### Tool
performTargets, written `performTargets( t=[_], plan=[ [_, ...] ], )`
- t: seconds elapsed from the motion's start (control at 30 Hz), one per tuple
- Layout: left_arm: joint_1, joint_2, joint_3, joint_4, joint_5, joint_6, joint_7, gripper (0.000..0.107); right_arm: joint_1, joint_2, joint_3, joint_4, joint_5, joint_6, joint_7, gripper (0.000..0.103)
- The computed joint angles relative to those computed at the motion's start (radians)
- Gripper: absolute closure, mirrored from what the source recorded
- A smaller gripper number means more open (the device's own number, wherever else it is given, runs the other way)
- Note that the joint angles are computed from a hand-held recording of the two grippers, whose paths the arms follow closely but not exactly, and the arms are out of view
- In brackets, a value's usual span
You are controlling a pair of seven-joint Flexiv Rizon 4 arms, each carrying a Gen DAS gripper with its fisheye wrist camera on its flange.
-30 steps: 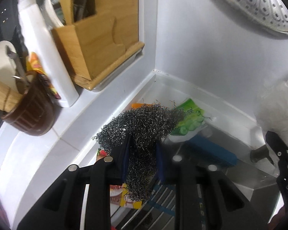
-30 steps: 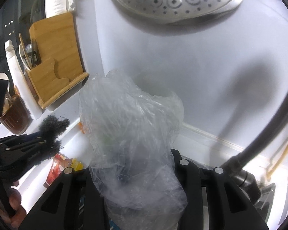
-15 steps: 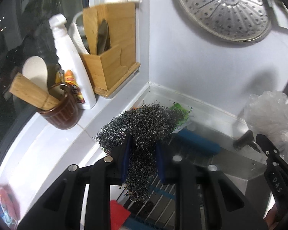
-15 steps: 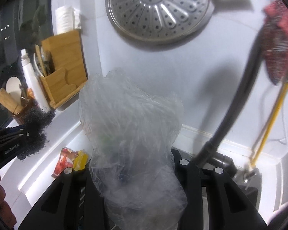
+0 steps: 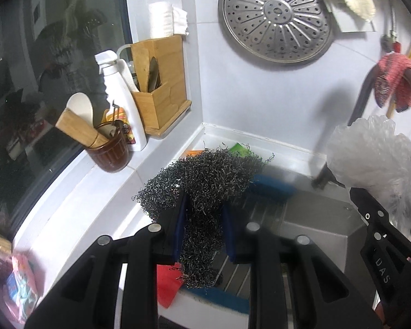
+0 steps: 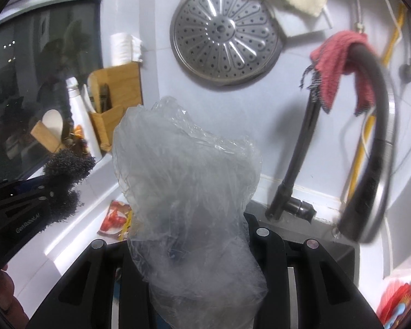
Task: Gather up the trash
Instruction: 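Lift the steel wool with the left tool while right holds the bag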
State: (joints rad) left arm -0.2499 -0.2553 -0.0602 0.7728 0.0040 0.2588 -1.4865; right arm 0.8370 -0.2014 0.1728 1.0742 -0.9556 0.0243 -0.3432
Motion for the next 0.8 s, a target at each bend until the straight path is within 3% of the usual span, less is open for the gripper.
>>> performTargets(
  t=[0.43, 0.8],
  plan=[
    [0.071, 0.301, 0.018, 0.359, -0.073, 0.120, 0.067, 0.082, 0.173, -0.007, 0.048, -0.039, -0.069, -0.186, 0.077, 0.071],
    [0.132, 0.485, 0.053, 0.538, -0.146, 0.145, 0.141, 0.082, 0.338, -0.070, 0.025, -0.134, -0.114, -0.280, 0.094, 0.071]
  ],
)
